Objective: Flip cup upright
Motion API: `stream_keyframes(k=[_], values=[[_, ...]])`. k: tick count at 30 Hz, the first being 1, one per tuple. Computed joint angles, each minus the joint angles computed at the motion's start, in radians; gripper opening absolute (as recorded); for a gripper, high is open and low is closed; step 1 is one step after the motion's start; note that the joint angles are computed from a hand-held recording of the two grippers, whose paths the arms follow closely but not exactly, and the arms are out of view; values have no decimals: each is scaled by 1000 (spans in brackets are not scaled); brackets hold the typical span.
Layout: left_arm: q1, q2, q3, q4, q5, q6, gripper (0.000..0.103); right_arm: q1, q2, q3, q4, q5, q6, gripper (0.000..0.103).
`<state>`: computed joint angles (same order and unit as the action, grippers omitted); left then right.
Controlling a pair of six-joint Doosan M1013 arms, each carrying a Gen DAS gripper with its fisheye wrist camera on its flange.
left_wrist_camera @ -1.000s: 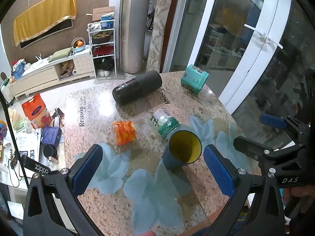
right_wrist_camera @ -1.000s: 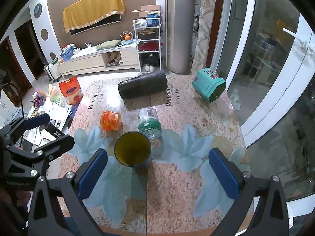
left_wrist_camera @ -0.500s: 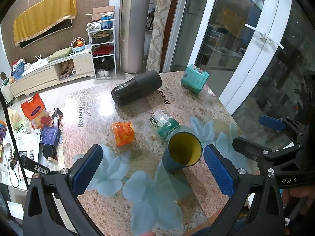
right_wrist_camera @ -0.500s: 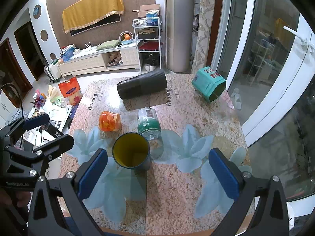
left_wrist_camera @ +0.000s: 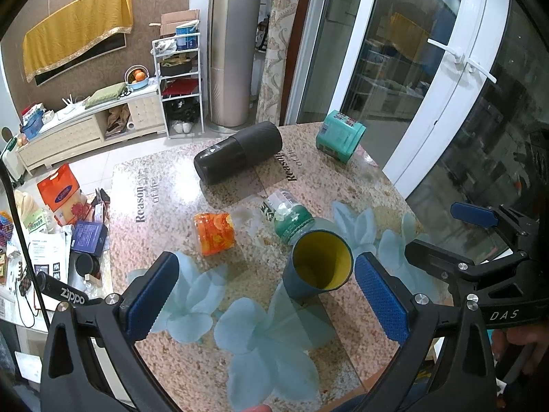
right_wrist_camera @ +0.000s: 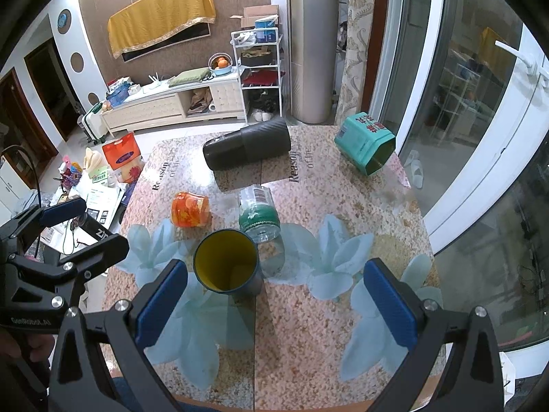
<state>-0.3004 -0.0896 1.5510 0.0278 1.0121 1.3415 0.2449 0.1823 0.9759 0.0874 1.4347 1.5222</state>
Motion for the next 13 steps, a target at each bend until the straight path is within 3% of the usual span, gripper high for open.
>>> stream_keyframes(k=[13], values=[[0,-1,2,-3,-7,5,103,-1,1,-5,3,6,-1,103]])
